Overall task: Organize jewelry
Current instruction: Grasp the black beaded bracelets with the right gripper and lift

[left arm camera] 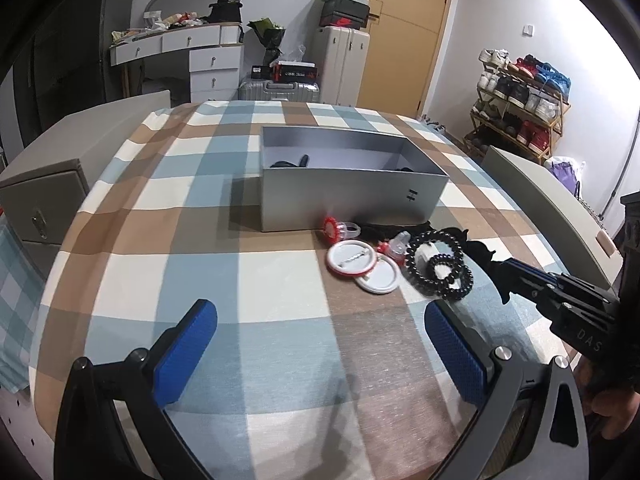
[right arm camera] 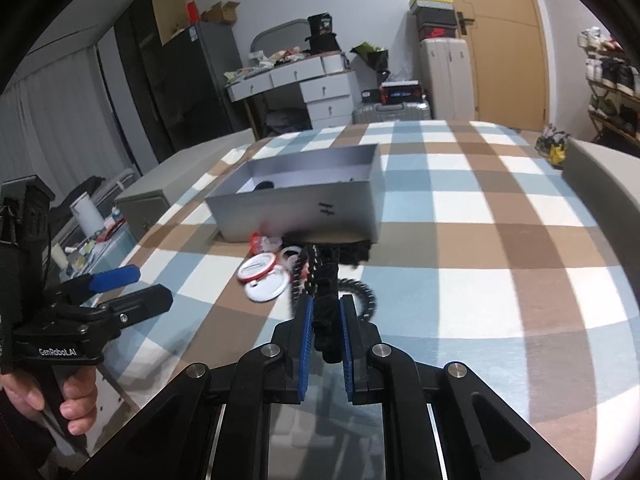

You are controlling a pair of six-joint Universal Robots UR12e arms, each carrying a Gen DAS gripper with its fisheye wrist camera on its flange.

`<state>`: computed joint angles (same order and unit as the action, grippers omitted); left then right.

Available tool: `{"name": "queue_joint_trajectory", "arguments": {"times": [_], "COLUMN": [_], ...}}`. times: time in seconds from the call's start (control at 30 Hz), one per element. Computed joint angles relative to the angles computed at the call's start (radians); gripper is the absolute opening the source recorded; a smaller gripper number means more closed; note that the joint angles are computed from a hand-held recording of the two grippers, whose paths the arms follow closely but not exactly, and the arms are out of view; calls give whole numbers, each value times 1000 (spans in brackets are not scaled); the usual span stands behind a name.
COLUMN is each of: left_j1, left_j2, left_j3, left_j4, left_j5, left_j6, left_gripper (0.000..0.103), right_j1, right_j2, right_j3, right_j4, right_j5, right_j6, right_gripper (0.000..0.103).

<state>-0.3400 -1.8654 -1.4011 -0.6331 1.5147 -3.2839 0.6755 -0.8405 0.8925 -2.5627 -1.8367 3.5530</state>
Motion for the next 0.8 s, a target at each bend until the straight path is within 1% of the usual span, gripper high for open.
{"name": "queue_joint_trajectory", "arguments": {"times": [0.07, 0.13, 0.33, 0.37, 0.43, 0.5, 0.57, 0.63, 0.67, 0.7, 0.73, 0.8], "left_j1": [-5, -14, -39, -47, -62, -71, -77, -71, -70, -68, -64, -65], "left_j2": [-6, -15, -63, -75, -92, -113, -136, -139, -140, -142, -145, -149], "left_j3": [11, 27, 114, 133, 156, 187, 225, 227, 228, 233, 240, 249], "left_j4": [-9, -19, -121, -137, -135, -150, -194, -193, -198, -208, -222, -243], "left_j5": [-8, -13, -62, -57, -15, 5, 11, -17, -24, -33, -49, -42], "left_j6": [9, 33, 169, 193, 213, 242, 272, 280, 278, 276, 277, 271], "left_gripper": [101, 101, 101, 101, 101, 101, 101, 99, 95, 87, 83, 70], "right_j1": [-2, -4, -12, -13, -17, -18, -20, -23, -25, -26, -27, -29], "right_j2": [-9, -20, -54, -59, -69, -76, -81, -84, -85, -87, -87, -86], "right_j3": [19, 40, 106, 115, 133, 148, 159, 166, 169, 172, 174, 174], "right_j4": [-17, -35, -85, -90, -103, -113, -124, -130, -134, -138, -143, -145], "right_j5": [-4, -14, -46, -47, -49, -55, -56, -55, -52, -49, -45, -41], "right_j6": [15, 26, 51, 56, 63, 65, 66, 69, 71, 72, 72, 67], "right_gripper": [12, 12, 12, 12, 12, 12, 12, 12, 12, 12, 12, 12]}}
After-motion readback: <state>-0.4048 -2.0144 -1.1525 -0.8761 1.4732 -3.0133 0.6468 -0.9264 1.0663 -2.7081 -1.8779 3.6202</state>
